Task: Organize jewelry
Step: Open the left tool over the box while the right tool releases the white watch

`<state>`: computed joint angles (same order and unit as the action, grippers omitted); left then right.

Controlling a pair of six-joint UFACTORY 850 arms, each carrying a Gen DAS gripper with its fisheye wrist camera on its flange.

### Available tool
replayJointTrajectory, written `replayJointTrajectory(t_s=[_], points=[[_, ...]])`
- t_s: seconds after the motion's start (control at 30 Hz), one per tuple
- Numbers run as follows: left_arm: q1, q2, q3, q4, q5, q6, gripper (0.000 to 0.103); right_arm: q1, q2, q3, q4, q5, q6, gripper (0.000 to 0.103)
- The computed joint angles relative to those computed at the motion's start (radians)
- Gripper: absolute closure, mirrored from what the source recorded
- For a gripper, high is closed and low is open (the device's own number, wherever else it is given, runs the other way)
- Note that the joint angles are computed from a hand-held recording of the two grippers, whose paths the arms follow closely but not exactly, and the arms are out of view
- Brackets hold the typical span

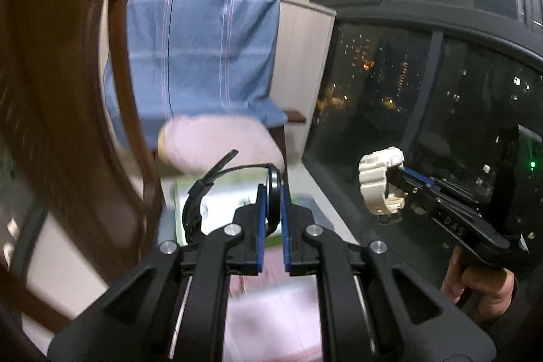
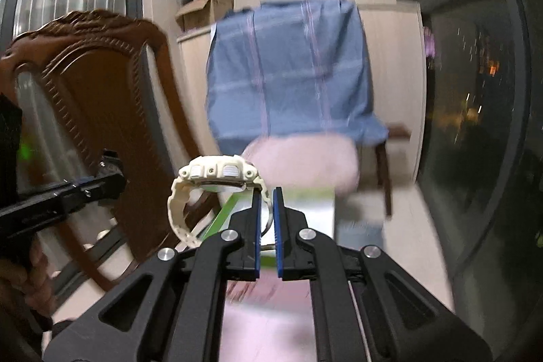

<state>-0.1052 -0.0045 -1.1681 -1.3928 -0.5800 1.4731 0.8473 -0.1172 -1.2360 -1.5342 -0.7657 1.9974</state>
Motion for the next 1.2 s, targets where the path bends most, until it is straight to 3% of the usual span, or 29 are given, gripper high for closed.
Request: replayJointTrajectory(t_s=[0.23,0.37,0.57,0.77,0.93,1.2], points=[[-0.090,-0.287,-0.352,0.275,0.072,-0.326,0.095,-0.172,-0.187,-0.262,0.116,0.122,-0.238,0.096],[-0.117,-0.457,-0.533,0.489,0.055,-0.562,0.095,-0.260,-0.342,-0.423,0.317,0.188,-0.416,0.096],[-0.147,-0.752,-0.825,0.818,-0.044,-0.907,0.095,-0.337,-0.566,-0.635,0.662,0.184,-0.709,0.096],[-0.160,-0.991,-1.077,0.999,-0.207,-1.097,0.095,-0.396,-0.731,-0.782,0.924,0.143,-0.891,0.096],[-0.160,-1.077,-1.161,1.073,-0.265,-1.174,0.095,-0.411,-0.789,-0.837,0.999,0.115,-0.932,0.096],[-0.154,-1.116,-1.206,1.094,-0.290,-1.193,0.094,-0.416,-0.832,-0.894,1.032,0.073,-0.959,0.093]])
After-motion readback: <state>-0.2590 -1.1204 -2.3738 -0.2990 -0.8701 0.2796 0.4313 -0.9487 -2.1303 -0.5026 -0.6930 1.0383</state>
